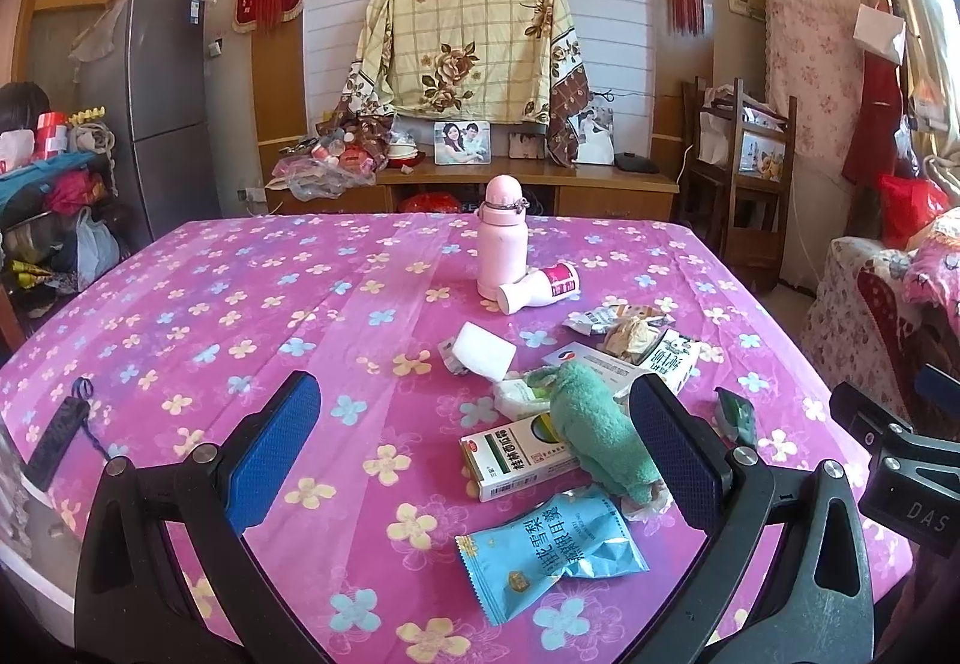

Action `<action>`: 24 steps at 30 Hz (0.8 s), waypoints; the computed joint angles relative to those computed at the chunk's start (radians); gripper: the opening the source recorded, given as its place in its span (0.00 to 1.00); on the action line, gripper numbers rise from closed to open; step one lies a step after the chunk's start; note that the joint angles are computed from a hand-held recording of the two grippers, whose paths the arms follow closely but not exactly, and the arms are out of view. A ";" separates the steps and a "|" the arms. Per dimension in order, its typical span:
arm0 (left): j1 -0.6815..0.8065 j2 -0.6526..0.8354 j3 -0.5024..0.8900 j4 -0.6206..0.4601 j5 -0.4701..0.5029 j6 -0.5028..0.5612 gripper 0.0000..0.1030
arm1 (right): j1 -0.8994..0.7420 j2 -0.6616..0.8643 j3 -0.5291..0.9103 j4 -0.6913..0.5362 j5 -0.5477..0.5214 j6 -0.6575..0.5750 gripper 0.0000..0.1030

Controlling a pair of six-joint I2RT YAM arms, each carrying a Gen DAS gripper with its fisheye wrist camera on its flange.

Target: Collect trash

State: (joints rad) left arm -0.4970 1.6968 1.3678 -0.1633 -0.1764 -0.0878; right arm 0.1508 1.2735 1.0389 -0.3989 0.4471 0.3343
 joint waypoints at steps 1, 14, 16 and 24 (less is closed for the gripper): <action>0.000 0.000 0.000 0.000 0.001 0.000 1.00 | 0.000 0.002 0.002 0.000 -0.003 0.003 1.00; 0.000 -0.009 -0.020 0.024 0.012 -0.003 1.00 | -0.017 -0.007 -0.012 0.017 -0.028 0.017 1.00; 0.000 -0.009 -0.020 0.026 0.010 -0.004 1.00 | -0.019 -0.013 -0.018 0.019 -0.030 0.010 1.00; 0.002 -0.011 -0.026 0.030 0.013 -0.004 1.00 | -0.019 -0.018 -0.027 0.025 -0.035 0.010 1.00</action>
State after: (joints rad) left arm -0.4948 1.6854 1.3417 -0.1329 -0.1635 -0.0915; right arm 0.1323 1.2550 1.0116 -0.3742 0.4118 0.3444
